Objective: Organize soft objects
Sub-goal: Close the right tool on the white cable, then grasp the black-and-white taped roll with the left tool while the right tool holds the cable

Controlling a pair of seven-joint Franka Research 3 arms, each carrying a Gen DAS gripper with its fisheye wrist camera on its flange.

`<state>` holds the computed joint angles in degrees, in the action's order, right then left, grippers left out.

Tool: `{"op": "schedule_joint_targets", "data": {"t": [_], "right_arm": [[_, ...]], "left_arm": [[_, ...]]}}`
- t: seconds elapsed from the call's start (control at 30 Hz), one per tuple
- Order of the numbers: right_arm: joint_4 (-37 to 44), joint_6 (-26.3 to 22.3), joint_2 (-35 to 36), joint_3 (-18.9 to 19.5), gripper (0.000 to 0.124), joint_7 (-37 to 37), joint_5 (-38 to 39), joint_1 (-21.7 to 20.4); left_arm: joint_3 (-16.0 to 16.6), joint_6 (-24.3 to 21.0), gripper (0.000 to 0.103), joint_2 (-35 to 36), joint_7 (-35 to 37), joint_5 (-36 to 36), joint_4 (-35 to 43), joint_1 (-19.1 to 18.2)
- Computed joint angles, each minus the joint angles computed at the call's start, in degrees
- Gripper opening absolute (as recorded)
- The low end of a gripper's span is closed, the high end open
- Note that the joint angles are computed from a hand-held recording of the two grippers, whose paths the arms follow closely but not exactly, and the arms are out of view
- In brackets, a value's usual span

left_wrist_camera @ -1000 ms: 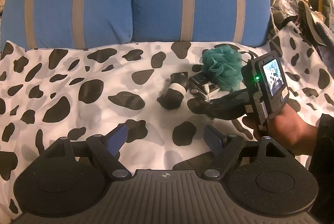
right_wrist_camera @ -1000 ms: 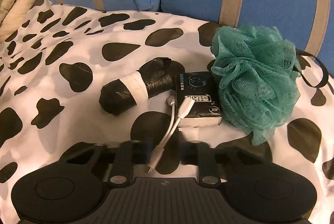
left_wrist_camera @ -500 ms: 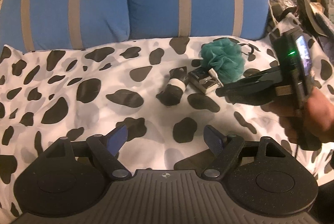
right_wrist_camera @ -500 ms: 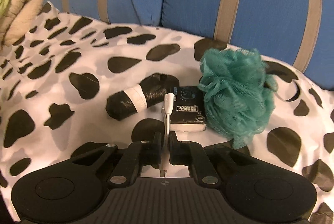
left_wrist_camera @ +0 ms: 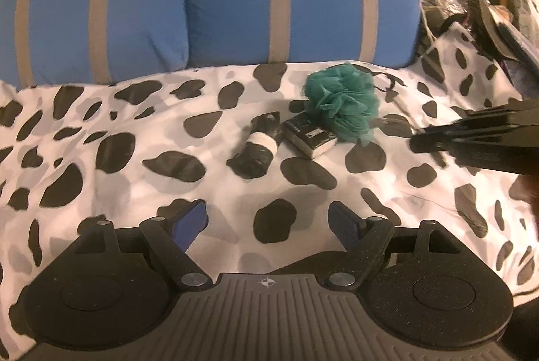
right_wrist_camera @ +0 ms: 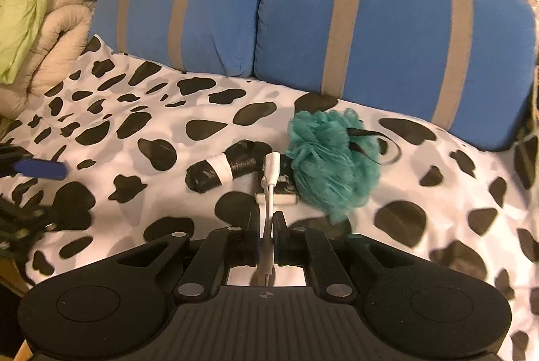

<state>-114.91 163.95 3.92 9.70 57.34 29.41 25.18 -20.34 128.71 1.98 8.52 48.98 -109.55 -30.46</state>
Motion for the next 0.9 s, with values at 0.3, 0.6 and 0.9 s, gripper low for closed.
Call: {"op": "schedule_joint_targets", "data": {"t": [0.3, 0.6, 0.9], "right_arm": [[-7.7, -2.1, -8.8, -1.9, 0.009, -0.7, 3.2, -0.5], [-13.1, -3.6, -14.2, -3.4, 0.009, 2.5, 0.9, -1.0], [-13.8, -6.9, -15.7, -3.6, 0.009, 5.3, -1.1, -1.3]], "left_arm": [[1.1, 1.6, 0.08, 2.7, -1.1, 5.3, 1.8, -0.1], [3.6, 4.8, 0.08, 7.2, 2.1, 10.2, 3.9, 0.3], [6.4, 9.2, 0.08, 11.2, 5.8, 10.0, 5.4, 1.7]]}}
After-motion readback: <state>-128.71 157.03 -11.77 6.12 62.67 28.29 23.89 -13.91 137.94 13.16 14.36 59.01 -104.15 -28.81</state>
